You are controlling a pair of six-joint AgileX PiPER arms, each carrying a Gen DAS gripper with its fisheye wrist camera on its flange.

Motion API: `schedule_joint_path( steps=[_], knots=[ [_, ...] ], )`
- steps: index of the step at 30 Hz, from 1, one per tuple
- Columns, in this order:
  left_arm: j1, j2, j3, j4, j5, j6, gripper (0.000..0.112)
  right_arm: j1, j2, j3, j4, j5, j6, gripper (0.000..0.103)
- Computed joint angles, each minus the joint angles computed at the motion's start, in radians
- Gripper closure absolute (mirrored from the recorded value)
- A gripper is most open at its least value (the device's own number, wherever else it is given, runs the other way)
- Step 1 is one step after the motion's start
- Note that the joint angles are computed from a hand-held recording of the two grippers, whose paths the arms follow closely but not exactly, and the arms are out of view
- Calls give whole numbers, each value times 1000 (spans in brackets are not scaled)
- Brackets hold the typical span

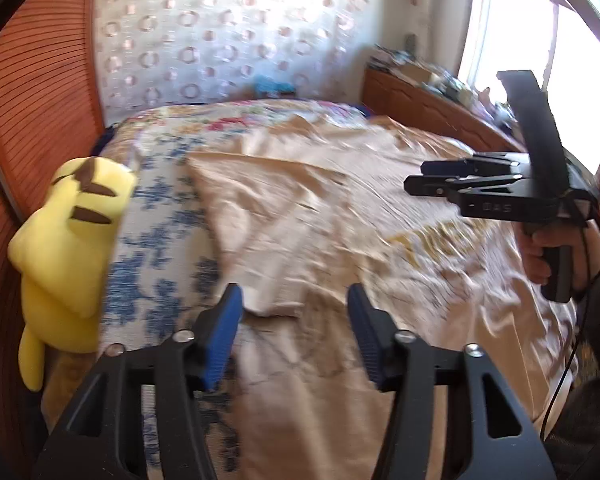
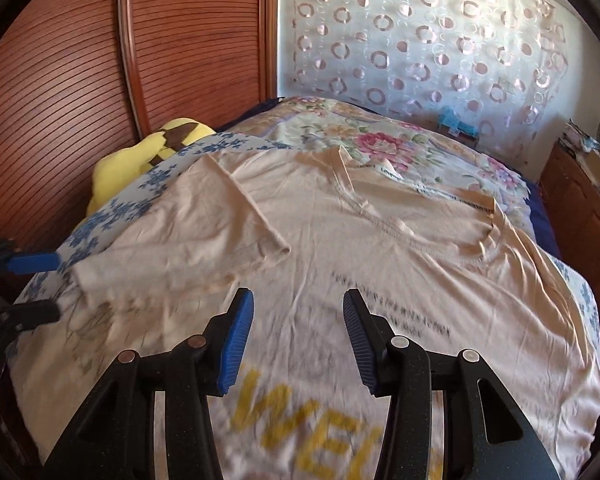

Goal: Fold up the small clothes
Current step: 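Grasp the folded side edge again with the left gripper, then straighten the folded edge and open the left gripper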

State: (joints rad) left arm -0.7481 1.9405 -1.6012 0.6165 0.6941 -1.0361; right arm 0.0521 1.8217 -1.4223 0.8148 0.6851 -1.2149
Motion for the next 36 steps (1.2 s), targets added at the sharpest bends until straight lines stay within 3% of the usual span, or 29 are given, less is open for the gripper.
schedule_joint_path(
  steps=[2,6,11,19,27,29,31,36],
  knots=[
    [0,47,-64,-50,42,63,71,-46,-14,48,46,22,-89,54],
    [20,97,-116,-96,84,108,81,-116,-22,120,90,-2,-213,41],
    [25,118,-143,-73,123,114,100,-149,32,88,31,0,-157,37],
    [-29,48,-142,-28,111,94,102,-142,53,42,-19,5,-62,27],
    [-62,116,-278,-66,209,170,101,-132,60,29,-32,0,-40,26],
    [-59,126,-290,-65,231,168,95,-127,63,23,-38,0,-31,25],
    [-48,110,-258,-84,195,171,72,-127,62,23,-38,0,-31,25],
    [-44,92,-222,-53,174,122,33,-128,62,23,-37,0,-31,25]
  ],
)
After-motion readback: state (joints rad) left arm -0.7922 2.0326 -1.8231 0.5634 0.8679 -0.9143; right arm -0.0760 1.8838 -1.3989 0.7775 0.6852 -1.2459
